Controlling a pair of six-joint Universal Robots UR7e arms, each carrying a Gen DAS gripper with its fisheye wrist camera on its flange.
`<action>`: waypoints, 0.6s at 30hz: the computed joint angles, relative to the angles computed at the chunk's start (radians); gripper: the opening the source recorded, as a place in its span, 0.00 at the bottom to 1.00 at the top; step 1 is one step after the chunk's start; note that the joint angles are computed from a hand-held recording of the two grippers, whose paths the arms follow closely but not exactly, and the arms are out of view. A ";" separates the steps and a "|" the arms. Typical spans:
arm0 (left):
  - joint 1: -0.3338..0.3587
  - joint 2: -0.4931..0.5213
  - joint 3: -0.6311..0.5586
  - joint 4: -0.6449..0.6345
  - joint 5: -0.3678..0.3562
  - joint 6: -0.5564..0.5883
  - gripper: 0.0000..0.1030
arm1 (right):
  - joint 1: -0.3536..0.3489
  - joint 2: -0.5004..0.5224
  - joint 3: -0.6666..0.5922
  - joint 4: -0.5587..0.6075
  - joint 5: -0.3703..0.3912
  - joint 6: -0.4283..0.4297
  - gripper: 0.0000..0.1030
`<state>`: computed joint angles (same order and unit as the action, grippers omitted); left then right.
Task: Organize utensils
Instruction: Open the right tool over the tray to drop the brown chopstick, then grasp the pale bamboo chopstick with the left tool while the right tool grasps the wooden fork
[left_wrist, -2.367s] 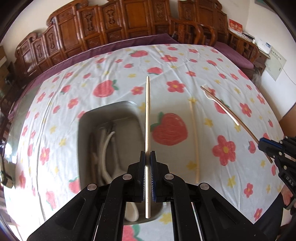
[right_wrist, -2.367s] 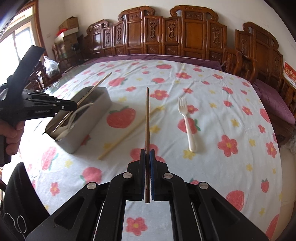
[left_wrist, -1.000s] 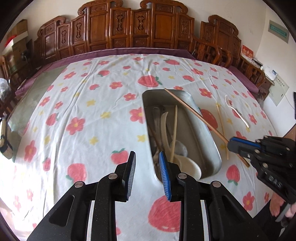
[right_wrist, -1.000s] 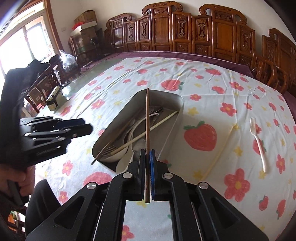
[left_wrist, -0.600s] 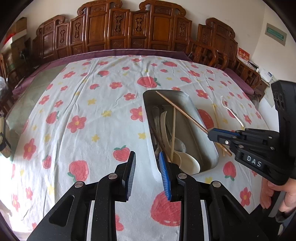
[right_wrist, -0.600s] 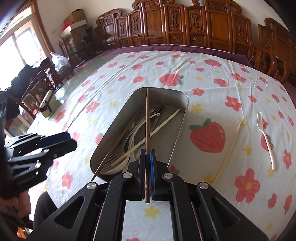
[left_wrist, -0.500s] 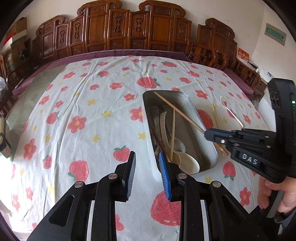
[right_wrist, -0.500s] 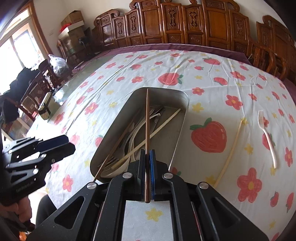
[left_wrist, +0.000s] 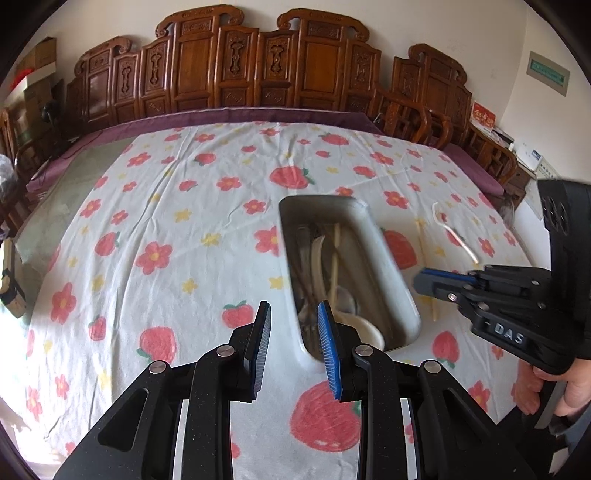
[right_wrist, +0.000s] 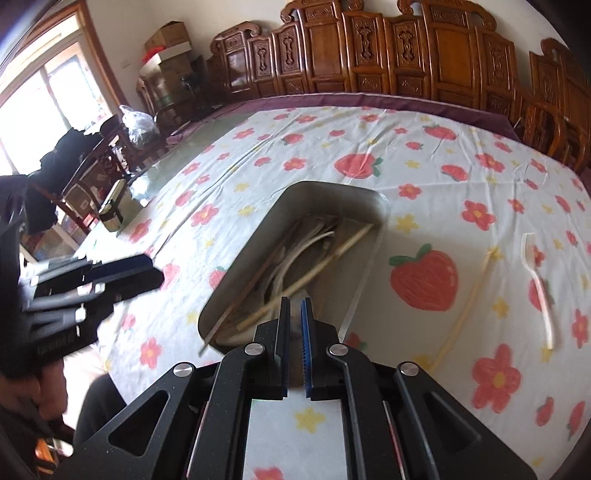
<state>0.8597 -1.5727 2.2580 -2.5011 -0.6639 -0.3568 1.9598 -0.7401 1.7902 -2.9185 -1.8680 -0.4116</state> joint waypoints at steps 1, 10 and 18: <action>-0.008 0.003 -0.003 0.003 0.003 -0.004 0.24 | -0.003 -0.014 0.010 -0.002 -0.006 -0.013 0.08; -0.050 0.092 -0.053 -0.012 -0.009 0.009 0.24 | -0.073 -0.162 0.091 -0.017 -0.041 -0.079 0.08; -0.051 0.237 -0.127 -0.078 -0.071 0.060 0.27 | -0.162 -0.214 0.084 -0.026 -0.088 -0.107 0.08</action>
